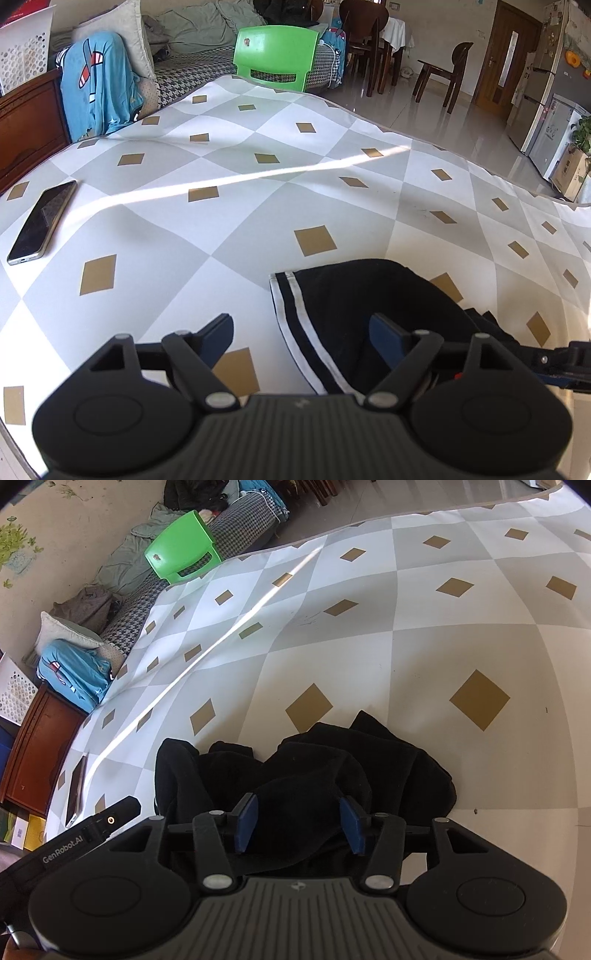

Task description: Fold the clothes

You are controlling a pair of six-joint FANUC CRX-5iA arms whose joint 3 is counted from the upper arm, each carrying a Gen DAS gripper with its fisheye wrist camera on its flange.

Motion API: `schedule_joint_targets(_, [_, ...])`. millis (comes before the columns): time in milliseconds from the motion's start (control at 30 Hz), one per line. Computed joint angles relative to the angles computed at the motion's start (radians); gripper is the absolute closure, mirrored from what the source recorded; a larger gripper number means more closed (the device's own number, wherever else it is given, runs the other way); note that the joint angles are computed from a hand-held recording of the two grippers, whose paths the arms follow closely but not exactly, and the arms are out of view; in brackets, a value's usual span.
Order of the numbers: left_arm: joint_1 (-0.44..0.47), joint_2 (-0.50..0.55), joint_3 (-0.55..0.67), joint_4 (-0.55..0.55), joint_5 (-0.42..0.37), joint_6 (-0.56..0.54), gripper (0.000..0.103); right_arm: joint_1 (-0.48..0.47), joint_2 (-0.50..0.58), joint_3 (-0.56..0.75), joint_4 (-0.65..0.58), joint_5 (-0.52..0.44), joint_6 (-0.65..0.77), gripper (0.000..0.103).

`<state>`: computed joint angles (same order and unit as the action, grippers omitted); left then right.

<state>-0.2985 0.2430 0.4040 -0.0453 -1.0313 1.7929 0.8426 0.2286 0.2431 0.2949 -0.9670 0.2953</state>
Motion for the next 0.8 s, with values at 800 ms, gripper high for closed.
schedule_joint_targets(800, [0.032,0.011,-0.085,0.289,-0.123,-0.310,0.000,-0.004,0.019,0.001,-0.043,0.016,-0.059,0.062])
